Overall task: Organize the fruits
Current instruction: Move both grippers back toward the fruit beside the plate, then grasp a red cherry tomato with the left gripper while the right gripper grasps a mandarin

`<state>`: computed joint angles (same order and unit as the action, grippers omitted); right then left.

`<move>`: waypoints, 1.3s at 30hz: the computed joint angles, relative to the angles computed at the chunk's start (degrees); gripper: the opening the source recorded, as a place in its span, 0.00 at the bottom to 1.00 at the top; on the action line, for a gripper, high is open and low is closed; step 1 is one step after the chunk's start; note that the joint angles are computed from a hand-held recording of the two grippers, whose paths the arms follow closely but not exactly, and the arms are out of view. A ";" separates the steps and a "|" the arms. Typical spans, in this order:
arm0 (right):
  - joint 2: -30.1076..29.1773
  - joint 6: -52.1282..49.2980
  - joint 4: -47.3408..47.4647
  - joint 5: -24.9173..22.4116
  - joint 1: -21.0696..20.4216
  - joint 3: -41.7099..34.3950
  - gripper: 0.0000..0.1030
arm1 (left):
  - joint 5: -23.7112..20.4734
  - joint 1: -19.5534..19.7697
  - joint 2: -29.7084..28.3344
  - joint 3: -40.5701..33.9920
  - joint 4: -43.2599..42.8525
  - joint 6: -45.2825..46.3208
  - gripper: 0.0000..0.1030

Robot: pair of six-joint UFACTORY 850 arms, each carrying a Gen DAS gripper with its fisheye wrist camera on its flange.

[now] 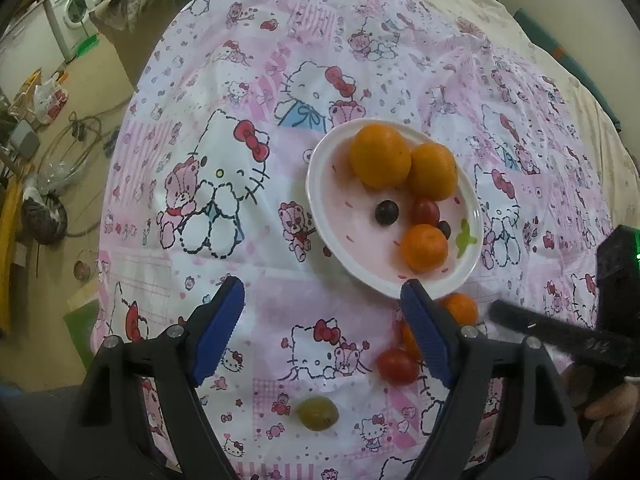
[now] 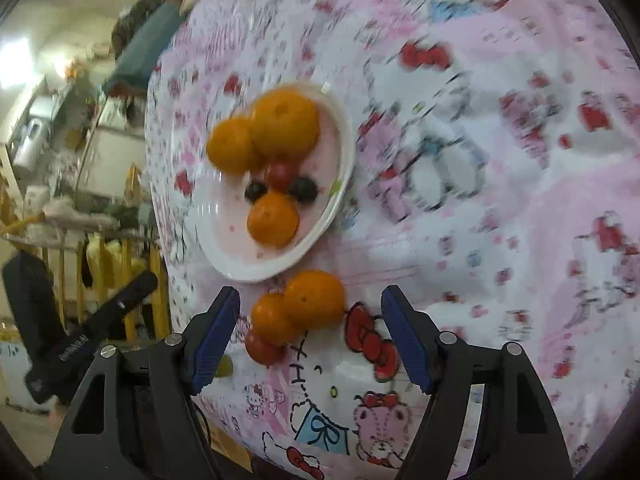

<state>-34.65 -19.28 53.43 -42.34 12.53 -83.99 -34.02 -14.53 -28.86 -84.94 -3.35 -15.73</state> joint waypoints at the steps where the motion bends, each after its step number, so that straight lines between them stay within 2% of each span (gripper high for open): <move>1: -0.49 0.30 -0.62 -0.24 0.35 -0.51 0.71 | -0.23 0.10 -0.11 -0.06 -0.26 0.07 0.76; 8: -4.74 5.76 -3.23 -1.91 1.88 -3.37 0.53 | -1.17 -0.02 -0.60 -0.14 -0.56 0.81 0.76; 10: -4.55 6.12 -3.48 -1.49 1.74 -2.89 0.44 | -1.61 -0.14 -0.91 -0.34 -0.64 1.26 0.76; 15: -3.01 3.65 -2.53 -0.23 1.30 -1.24 0.42 | -7.19 -1.07 -3.37 -2.29 -7.80 14.16 0.76; 20: -0.46 0.87 0.62 2.44 0.49 0.54 0.42 | -10.49 -4.01 -4.58 -2.33 -5.64 20.59 0.75; 23: 1.05 -0.50 2.23 3.47 -0.10 1.91 0.42 | -11.24 -5.11 -5.40 -2.84 -4.26 21.28 0.74; 29: 3.65 -3.09 4.63 5.05 -1.09 4.17 0.42 | -12.98 -7.32 -8.16 -5.33 -0.88 21.24 0.63; 31: 4.26 -3.64 5.06 5.14 -1.44 4.81 0.42 | -13.71 -7.91 -9.25 -6.51 0.55 21.10 0.55; 33: 4.96 -4.09 5.44 5.43 -1.86 5.66 0.42 | -14.54 -8.44 -10.17 -7.46 1.54 21.27 0.40; 35: 5.29 -4.17 5.50 5.64 -2.19 6.17 0.42 | -14.96 -8.65 -10.76 -8.12 0.60 22.33 0.34; 39: 6.00 -4.33 5.57 6.04 -2.71 7.09 0.42 | -14.57 -8.96 -11.16 -8.56 1.52 22.59 0.34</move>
